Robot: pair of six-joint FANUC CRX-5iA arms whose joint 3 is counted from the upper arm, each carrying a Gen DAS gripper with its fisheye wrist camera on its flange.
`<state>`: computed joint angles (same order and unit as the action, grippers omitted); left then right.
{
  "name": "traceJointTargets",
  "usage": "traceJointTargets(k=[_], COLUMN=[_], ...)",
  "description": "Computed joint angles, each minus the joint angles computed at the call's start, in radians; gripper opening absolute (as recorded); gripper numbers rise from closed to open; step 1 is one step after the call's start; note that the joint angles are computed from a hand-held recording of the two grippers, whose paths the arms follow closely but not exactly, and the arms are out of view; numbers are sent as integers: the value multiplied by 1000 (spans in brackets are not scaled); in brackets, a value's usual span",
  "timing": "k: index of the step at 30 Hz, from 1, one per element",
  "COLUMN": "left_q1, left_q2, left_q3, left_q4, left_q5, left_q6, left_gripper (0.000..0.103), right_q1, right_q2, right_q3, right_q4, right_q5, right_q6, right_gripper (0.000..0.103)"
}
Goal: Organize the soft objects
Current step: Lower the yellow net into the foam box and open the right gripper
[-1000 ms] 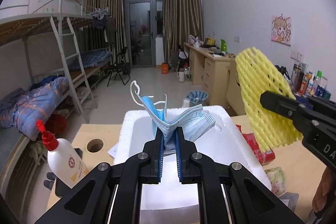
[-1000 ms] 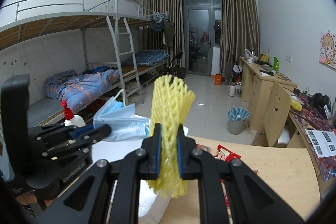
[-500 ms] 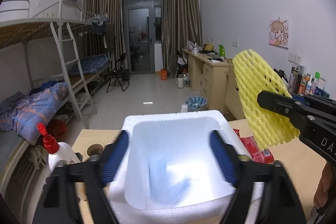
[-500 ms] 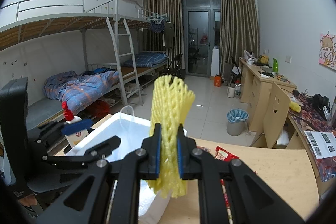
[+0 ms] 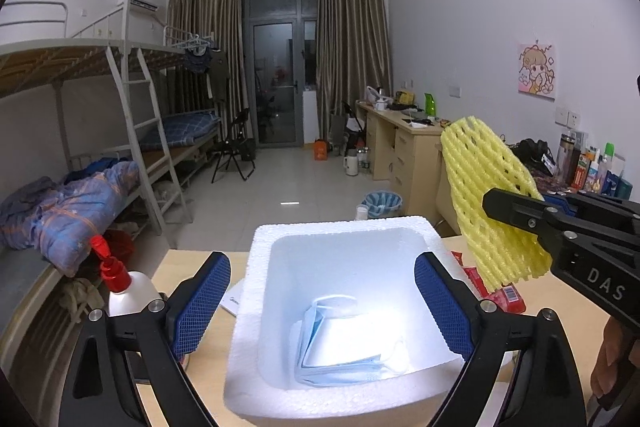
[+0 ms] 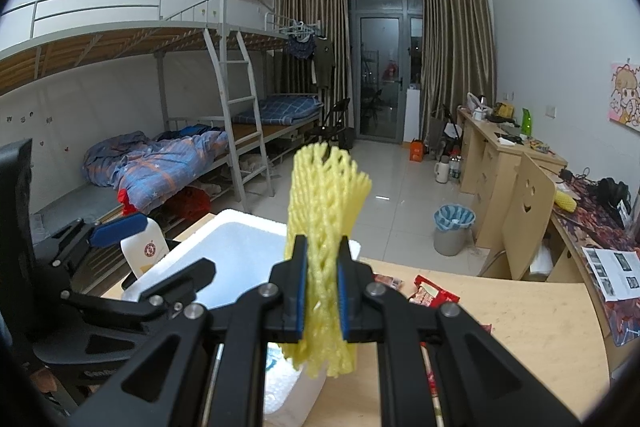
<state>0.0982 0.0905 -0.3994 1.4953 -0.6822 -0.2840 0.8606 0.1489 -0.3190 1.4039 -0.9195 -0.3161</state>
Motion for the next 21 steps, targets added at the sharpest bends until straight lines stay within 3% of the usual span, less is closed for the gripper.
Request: traceJointTargets(k=[21], left_q1=[35], left_q2=[-19], left_q3=[-23], left_q4=[76], left_q5=[46], left_q6=[-38], left_gripper=[94], right_q1=[-18], right_q2=[62], right_q3=[67], right_q4=[-44], right_q5=[83], right_q6=[71], right_gripper=[16])
